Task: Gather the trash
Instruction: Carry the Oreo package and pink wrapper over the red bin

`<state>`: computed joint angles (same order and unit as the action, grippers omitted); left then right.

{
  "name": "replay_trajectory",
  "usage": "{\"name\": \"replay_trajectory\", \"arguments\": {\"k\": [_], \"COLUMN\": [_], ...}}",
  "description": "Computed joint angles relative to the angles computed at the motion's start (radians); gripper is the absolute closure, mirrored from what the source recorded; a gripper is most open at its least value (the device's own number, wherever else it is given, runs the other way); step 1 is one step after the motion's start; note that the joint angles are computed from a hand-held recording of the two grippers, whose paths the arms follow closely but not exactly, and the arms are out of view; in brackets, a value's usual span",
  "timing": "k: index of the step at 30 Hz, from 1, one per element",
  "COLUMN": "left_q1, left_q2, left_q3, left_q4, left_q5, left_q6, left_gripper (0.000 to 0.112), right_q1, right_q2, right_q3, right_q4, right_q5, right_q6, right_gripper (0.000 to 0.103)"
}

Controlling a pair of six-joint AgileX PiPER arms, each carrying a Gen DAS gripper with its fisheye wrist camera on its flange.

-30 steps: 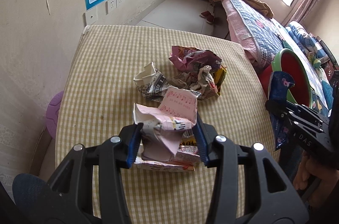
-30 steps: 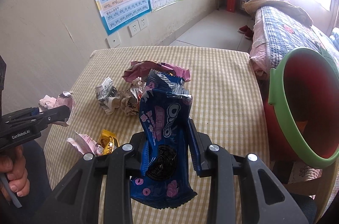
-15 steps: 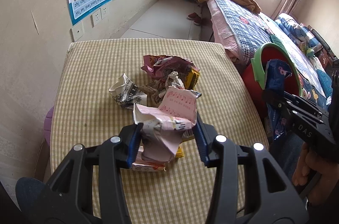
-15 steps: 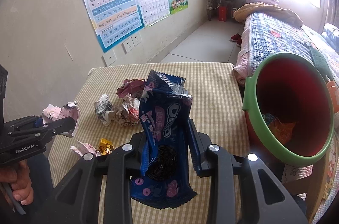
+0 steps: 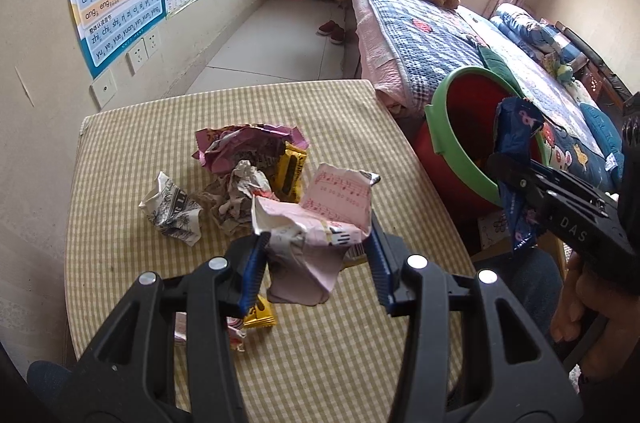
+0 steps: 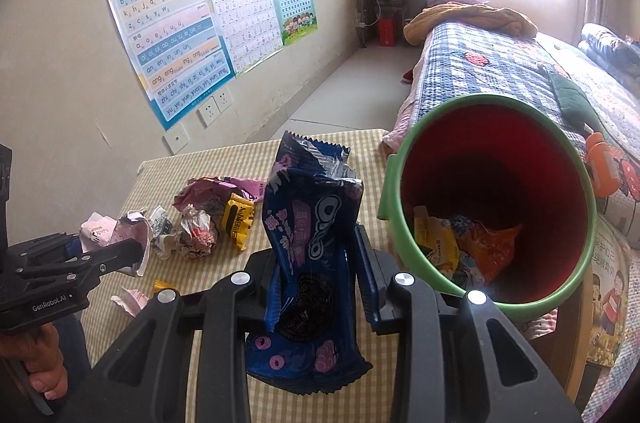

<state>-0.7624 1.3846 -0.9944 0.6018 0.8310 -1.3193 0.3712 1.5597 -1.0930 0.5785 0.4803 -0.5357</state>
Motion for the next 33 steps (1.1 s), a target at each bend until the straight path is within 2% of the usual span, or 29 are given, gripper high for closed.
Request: {"name": "replay_trajectory", "arguments": {"k": [16,33], "left_q1": [0.025,0.066], "left_q2": [0.264,0.552], "left_q3": [-0.304,-0.689], "left_q4": [-0.082,-0.245], "left_q5": [-0.123,-0.116], "left_q6": [0.204,0.46], "left_gripper": [0.069,0.069], "right_q1": [-0.234,-0.363], "right_q2": [0.057,0.195], "right_q3": [-0.078,-0.225], "right_q4": [0.077,0.114], "right_q5": [0.048,0.094], "right_q6": [-0.132,-0.184], "right_gripper": [0.072,0.072]}}
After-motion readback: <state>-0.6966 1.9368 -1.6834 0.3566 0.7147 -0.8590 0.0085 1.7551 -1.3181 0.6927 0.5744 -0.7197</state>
